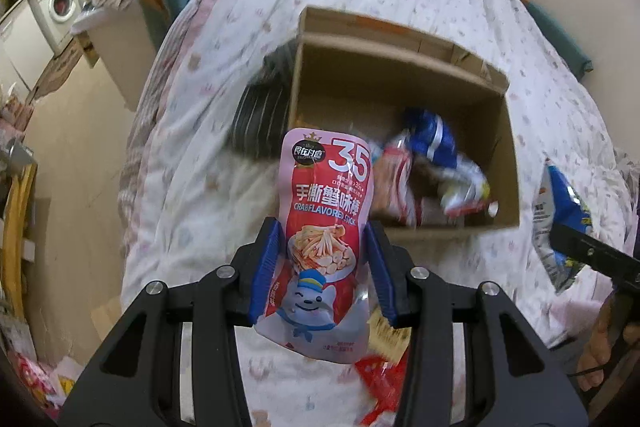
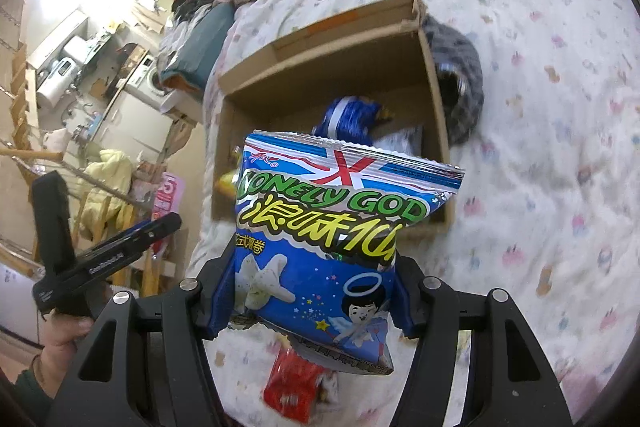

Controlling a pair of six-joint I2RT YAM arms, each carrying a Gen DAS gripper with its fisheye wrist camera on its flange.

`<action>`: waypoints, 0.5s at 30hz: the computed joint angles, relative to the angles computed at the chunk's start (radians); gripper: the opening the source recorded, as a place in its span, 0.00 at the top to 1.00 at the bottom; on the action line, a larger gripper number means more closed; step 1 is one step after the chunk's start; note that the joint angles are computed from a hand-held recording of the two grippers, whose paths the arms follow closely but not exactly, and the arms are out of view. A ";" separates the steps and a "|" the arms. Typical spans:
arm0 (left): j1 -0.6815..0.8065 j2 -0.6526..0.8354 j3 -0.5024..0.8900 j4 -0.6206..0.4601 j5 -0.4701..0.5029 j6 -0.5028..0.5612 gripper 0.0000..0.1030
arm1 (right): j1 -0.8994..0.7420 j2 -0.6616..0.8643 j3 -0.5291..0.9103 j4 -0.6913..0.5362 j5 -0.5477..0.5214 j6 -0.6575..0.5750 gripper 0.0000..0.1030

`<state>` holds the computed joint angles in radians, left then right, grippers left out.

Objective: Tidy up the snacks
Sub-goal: 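Carry the pink crab-flavor pouch and Lonely God bag over the box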

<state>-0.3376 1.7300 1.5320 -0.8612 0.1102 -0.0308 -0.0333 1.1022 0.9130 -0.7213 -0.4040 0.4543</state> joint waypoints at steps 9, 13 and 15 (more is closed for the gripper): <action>-0.056 0.201 0.256 0.012 -0.018 -0.043 0.62 | -0.032 0.247 0.146 0.092 0.015 -0.015 0.38; -0.070 0.264 0.280 0.063 -0.034 -0.059 0.62 | -0.048 0.299 0.134 0.186 0.007 -0.013 0.38; -0.074 0.291 0.300 0.072 -0.034 -0.060 0.62 | -0.055 0.319 0.123 0.228 0.012 -0.016 0.38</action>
<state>-0.4113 2.0214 1.8322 -0.7891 0.0761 -0.0908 -0.0888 1.4212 1.0358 -0.4931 -0.3923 0.4380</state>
